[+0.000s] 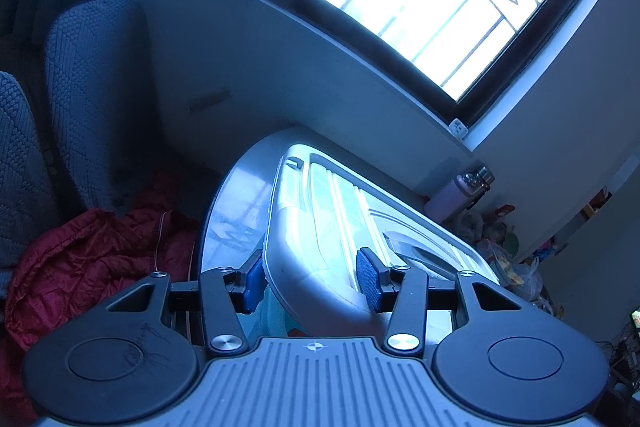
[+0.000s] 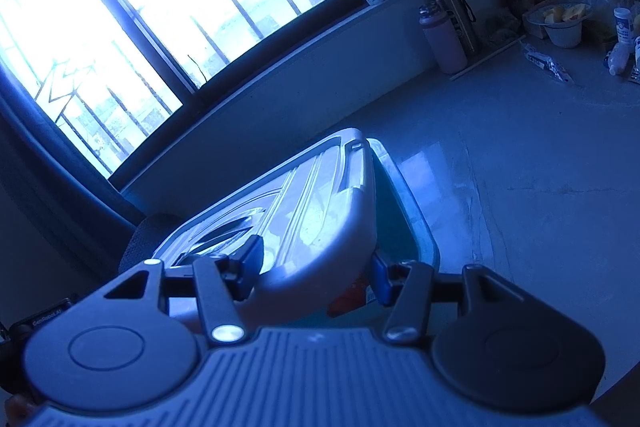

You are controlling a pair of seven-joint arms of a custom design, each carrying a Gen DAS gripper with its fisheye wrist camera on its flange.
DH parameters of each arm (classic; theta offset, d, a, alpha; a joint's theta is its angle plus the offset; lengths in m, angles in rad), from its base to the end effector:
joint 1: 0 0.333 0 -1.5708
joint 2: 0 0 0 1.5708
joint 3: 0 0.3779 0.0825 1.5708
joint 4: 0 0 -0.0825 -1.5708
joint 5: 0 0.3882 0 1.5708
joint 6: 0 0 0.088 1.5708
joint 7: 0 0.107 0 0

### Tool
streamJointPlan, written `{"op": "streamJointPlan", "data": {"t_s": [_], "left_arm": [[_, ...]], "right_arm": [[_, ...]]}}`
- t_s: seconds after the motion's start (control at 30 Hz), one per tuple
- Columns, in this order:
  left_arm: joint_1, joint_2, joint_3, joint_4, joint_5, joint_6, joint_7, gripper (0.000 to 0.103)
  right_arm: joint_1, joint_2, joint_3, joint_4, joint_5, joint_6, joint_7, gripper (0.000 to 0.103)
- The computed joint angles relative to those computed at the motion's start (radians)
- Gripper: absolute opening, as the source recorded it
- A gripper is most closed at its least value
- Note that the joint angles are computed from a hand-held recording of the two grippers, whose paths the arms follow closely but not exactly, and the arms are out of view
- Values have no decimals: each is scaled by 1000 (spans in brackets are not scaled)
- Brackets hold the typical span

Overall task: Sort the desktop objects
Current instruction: 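Lower the white lid with both grippers onto the teal bin's rim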

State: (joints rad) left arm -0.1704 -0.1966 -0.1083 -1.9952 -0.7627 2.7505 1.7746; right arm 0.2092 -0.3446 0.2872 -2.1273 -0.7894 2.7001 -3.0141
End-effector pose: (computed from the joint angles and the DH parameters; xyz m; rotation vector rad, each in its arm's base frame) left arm 0.5249 -0.1282 0.7110 -1.8787 1.7413 -1.4874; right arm 0.4054 0.2783 0.7003 -0.9757 1.8505 -0.5049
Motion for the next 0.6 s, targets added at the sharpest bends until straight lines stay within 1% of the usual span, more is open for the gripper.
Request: {"op": "streamJointPlan", "data": {"t_s": [0.2,0.37,0.4,0.47,0.5,0.53,0.57,0.6], "left_arm": [[-5,19,-13,1,12,27,-17,49],[-4,17,-23,-15,35,36,-53,49],[-3,16,-24,-19,40,38,-63,49],[11,13,-40,-29,109,46,-107,52],[30,13,-58,-32,185,48,-152,52],[47,13,-72,-34,256,42,-198,55],[47,13,-71,-32,280,32,-214,61],[27,13,-51,-32,242,29,-182,64]], "right_arm": [[10,5,-28,-8,40,4,-48,55],[25,16,-56,-18,104,14,-114,57],[26,20,-53,-14,109,-2,-132,60],[29,31,-37,8,97,-65,-175,63],[31,37,-30,22,87,-99,-195,63],[35,43,-23,37,74,-135,-216,65],[39,47,-23,46,66,-153,-224,66],[43,48,-27,48,63,-157,-224,66]]}}
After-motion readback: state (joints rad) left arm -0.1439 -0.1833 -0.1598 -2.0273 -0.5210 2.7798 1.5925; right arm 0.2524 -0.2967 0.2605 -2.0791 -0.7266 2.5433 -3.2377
